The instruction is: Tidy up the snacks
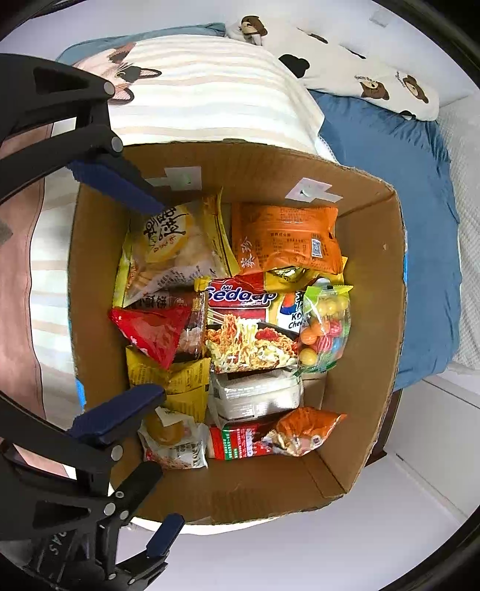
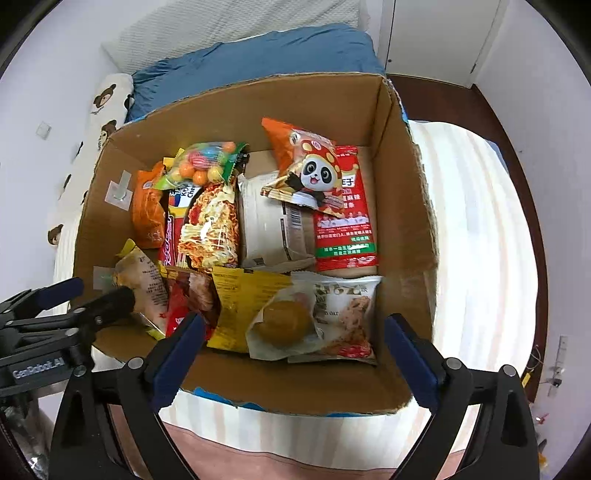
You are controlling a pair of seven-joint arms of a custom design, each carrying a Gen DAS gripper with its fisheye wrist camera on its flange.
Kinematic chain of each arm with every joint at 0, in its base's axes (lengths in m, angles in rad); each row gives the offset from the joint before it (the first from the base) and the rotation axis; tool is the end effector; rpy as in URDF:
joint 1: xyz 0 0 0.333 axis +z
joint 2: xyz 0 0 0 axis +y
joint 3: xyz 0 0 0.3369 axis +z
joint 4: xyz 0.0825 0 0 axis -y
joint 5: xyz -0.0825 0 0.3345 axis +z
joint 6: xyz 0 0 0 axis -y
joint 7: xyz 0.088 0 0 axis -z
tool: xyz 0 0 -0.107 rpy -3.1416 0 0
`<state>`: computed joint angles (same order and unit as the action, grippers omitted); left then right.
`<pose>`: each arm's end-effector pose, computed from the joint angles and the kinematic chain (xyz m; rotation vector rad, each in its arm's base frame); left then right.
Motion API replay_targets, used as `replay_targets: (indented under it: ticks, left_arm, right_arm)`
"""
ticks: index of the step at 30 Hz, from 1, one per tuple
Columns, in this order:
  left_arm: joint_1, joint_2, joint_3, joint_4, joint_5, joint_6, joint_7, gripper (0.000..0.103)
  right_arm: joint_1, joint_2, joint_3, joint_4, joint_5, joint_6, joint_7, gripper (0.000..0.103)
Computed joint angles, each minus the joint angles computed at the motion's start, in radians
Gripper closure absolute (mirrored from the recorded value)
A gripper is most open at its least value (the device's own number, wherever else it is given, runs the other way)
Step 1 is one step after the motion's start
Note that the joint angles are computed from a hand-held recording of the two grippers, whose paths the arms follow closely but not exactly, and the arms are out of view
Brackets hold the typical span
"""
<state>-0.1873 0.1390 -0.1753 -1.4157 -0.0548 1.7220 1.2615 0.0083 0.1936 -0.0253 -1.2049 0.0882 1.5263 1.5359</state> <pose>0.5299 -0.1972 0.6536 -2.1585 2.2600 -0.2927 0.5621 0.0022 0.6919 -2.1461 2.0863 -0.0533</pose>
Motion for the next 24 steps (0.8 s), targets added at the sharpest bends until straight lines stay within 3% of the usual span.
replay_targets:
  ticks: [7,12,24]
  left_arm:
    - [-0.003,-0.043,-0.006,-0.047,-0.012,0.026,-0.013,0.008]
    - [-0.003,-0.097,-0.012,-0.094,-0.001,0.066,-0.02,0.008]
    - [0.016,-0.385,-0.063,-0.347,0.091,0.282,-0.083,0.008]
  right_arm:
    - [-0.005,-0.04,-0.006,-0.042,0.009,0.021,0.006,0.004]
    - [-0.006,-0.114,-0.013,-0.124,0.026,0.086,-0.001,0.004]
    - [0.032,-0.376,-0.042,-0.343,0.0,0.273,-0.014,0.003]
